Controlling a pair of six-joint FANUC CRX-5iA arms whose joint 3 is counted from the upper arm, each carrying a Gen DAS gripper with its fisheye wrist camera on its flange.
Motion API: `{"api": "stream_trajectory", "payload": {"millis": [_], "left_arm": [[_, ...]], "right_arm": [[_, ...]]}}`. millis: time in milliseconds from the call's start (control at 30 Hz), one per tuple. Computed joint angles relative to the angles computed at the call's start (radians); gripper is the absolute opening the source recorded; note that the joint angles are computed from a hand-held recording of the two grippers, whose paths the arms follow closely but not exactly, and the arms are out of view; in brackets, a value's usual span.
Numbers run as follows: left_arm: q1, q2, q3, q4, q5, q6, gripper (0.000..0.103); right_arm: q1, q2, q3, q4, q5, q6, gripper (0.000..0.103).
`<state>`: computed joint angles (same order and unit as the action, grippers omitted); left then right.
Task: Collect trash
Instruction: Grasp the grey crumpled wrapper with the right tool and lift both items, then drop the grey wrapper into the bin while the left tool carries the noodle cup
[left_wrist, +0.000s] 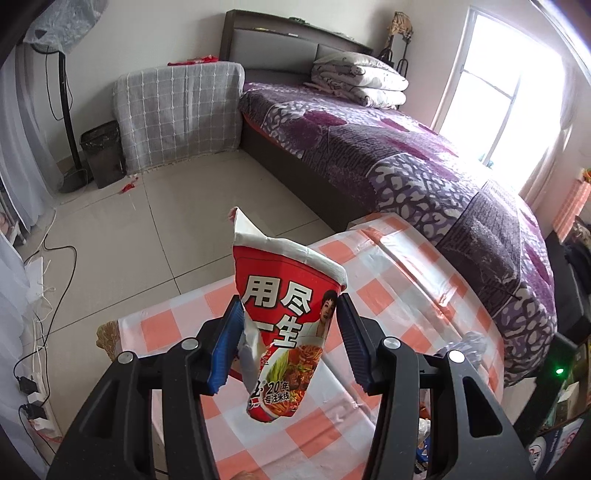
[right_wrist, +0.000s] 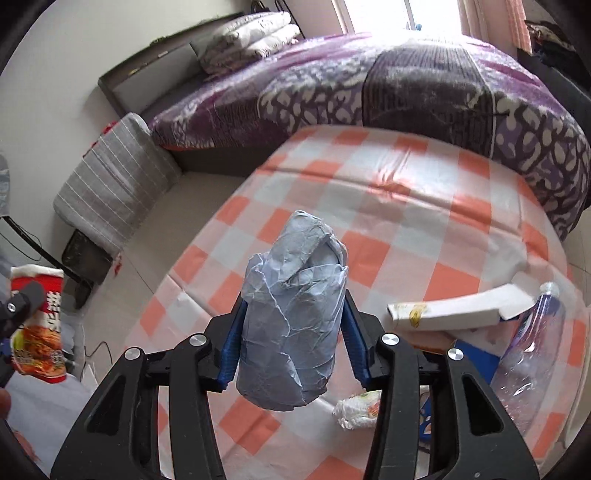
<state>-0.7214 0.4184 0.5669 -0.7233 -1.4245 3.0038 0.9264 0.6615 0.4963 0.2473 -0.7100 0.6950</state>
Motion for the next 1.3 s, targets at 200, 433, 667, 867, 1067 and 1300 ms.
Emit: {"api": "stream_trajectory", "payload": {"millis": [200,433,667,867,1067,1300], "left_arm": [[-0.056,0.061,0.099,-0.091,-0.073,-0.021,0.051],[-0.093,0.151,0.222,-0.122,-0.117,-0.074,0.051],[-0.117,0.250,0.352,-0.119,-0.140,-0.172,0.051],[-0.129,0.318,0.440,-0.107,-0.148,-0.235,0.051],[-0.137,0.388,0.532,-0.085,-0.151,-0.280,0.051],[-0.154,0.485,0.680,-0.080,-0.158,-0.350,0.051]], "right_arm": [[-0.010,-0.101,-0.183,0.293,0.120,-0.194,0.046],[-0.030,-0.178,-0.330,0.485,0.117,-0.357,0.046],[-0.053,-0.246,-0.454,0.555,0.113,-0.409,0.046],[-0.098,-0.318,-0.585,0.574,0.149,-0.510,0.047],[-0.143,-0.344,-0.618,0.546,0.144,-0.549,0.047],[-0.178,-0.371,-0.656,0.580,0.102,-0.598,0.047]]}}
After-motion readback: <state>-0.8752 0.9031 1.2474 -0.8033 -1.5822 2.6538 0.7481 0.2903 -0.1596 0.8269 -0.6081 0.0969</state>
